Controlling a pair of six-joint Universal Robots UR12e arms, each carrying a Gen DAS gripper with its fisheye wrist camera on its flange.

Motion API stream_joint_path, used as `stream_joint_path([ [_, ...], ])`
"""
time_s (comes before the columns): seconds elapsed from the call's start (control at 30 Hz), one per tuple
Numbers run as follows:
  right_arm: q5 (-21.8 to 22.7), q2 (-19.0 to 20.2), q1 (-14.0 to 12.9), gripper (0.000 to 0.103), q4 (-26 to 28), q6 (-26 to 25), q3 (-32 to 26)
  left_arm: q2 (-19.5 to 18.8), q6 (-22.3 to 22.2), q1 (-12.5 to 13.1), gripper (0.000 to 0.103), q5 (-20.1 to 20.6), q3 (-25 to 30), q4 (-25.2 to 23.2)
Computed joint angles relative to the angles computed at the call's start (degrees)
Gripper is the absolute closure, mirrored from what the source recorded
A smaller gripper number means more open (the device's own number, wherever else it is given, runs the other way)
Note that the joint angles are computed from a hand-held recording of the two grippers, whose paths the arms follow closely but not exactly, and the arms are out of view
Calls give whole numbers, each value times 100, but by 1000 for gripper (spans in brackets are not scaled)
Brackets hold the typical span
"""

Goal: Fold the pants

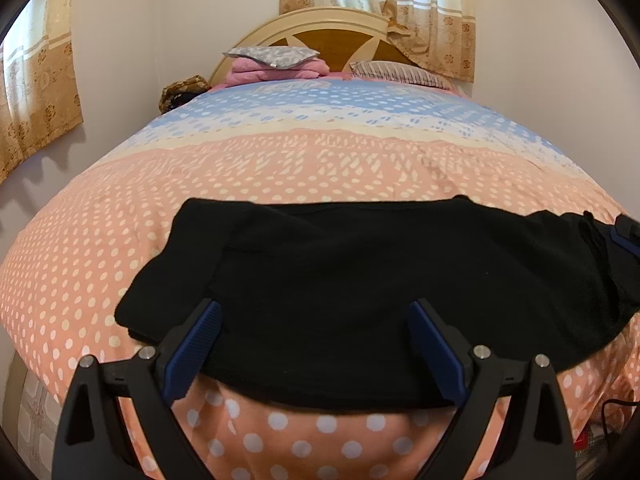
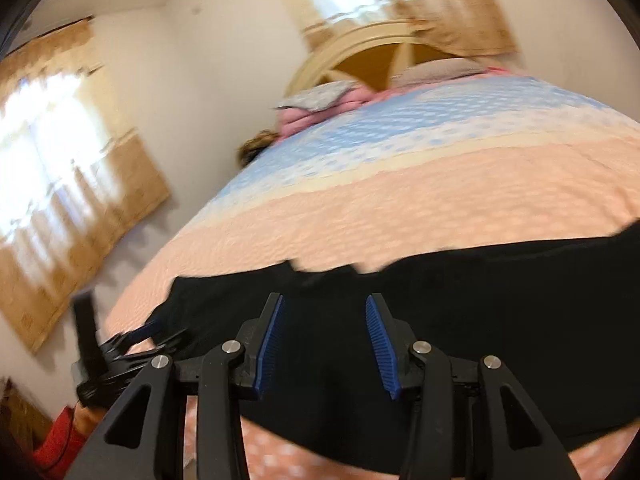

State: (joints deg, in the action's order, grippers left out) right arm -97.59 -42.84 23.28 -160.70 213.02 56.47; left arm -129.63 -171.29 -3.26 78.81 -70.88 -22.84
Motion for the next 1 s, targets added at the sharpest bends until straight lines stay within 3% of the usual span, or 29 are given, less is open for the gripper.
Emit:
stream_joint_path([
  [0.07,-484,-106,36,57,359,-71,84,-3,12,-10,6,-25,9,9],
  [0.17,-842,-198,111,57,678,-274,179,-10,63,-29,6,-27,24,-43],
  [0.4,-1238,-250,225,57,1348,-732,285,4,99,-39,6,-27,7,-21],
  [0.57,-1696,-172,318,56,1497,-1227,221,13,9,-18,6,-17,-1,-36],
  [0.63,-1674,-187,306,57,1462,-1201,256,24,6,-14,6,-17,-17,-26],
  [0.7,-1569,-241,273,66,1426,-1022,323,24,3,-14,6,-19,-18,-19],
  [0.87,-873,-441,80,79,1049,-421,680,26,3,-21,6,-32,-11,-81],
  [1.0,-936,-416,84,80,1163,-408,621,32,27,-27,6,-43,-14,-84],
])
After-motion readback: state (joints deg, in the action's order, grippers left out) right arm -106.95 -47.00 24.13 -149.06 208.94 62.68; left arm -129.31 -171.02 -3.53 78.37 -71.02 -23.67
